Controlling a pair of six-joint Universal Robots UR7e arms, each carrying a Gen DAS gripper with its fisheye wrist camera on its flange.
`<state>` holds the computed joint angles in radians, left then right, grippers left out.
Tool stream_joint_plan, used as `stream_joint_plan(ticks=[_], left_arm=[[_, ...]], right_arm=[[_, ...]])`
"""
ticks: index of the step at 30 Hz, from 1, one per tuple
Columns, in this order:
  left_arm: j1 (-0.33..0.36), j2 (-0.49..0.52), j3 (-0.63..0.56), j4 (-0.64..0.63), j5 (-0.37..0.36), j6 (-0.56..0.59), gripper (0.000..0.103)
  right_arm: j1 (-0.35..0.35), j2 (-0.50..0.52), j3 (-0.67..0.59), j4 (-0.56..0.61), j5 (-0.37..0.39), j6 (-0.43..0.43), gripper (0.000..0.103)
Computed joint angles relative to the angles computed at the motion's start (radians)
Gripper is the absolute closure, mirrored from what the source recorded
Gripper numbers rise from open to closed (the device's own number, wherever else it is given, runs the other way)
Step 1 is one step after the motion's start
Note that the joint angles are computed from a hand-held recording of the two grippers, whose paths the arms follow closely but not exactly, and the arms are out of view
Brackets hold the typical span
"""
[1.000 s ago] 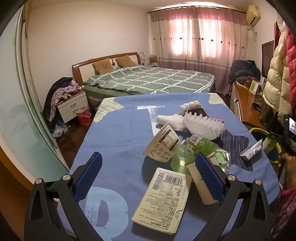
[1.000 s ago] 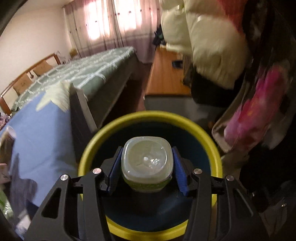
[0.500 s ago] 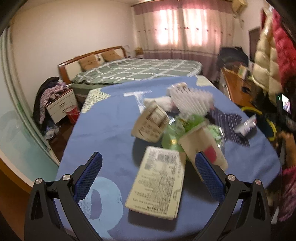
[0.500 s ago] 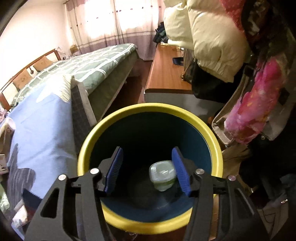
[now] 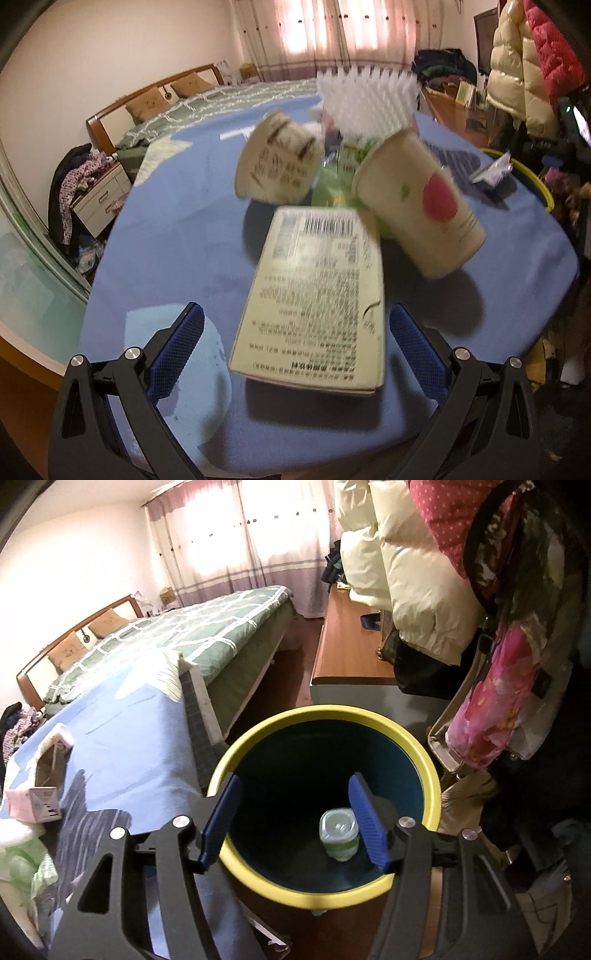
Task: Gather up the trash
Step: 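Close the left tool on the beige barcode packet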
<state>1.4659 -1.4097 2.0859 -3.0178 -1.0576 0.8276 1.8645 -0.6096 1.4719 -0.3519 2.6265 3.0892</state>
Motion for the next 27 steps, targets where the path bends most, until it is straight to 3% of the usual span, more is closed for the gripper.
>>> stream_joint_plan(ticks=[5, 7, 9, 10, 27], left_arm=[[0.023, 0.018, 0.001, -0.025, -0.018, 0.018, 0.004], [0.032, 0.020, -0.003, -0.023, -0.040, 0.015, 0.010], [0.043, 0.008, -0.010, 0.006, -0.060, 0.012, 0.026], [0.046, 0.008, -0.012, 0.010, -0.062, 0.012, 0.028], [-0.023, -0.102, -0.011, -0.043, -0.096, -0.008, 0.031]], right_arm=[[0.010, 0.001, 0.002, 0.007, -0.018, 0.007, 0.044], [0.011, 0.006, -0.001, 0.013, -0.026, 0.012, 0.044], [0.012, 0.009, -0.001, 0.018, -0.035, 0.017, 0.044], [0.012, 0.008, 0.001, 0.018, -0.038, 0.018, 0.044], [0.013, -0.020, 0.055, -0.021, -0.082, 0.034, 0.044]])
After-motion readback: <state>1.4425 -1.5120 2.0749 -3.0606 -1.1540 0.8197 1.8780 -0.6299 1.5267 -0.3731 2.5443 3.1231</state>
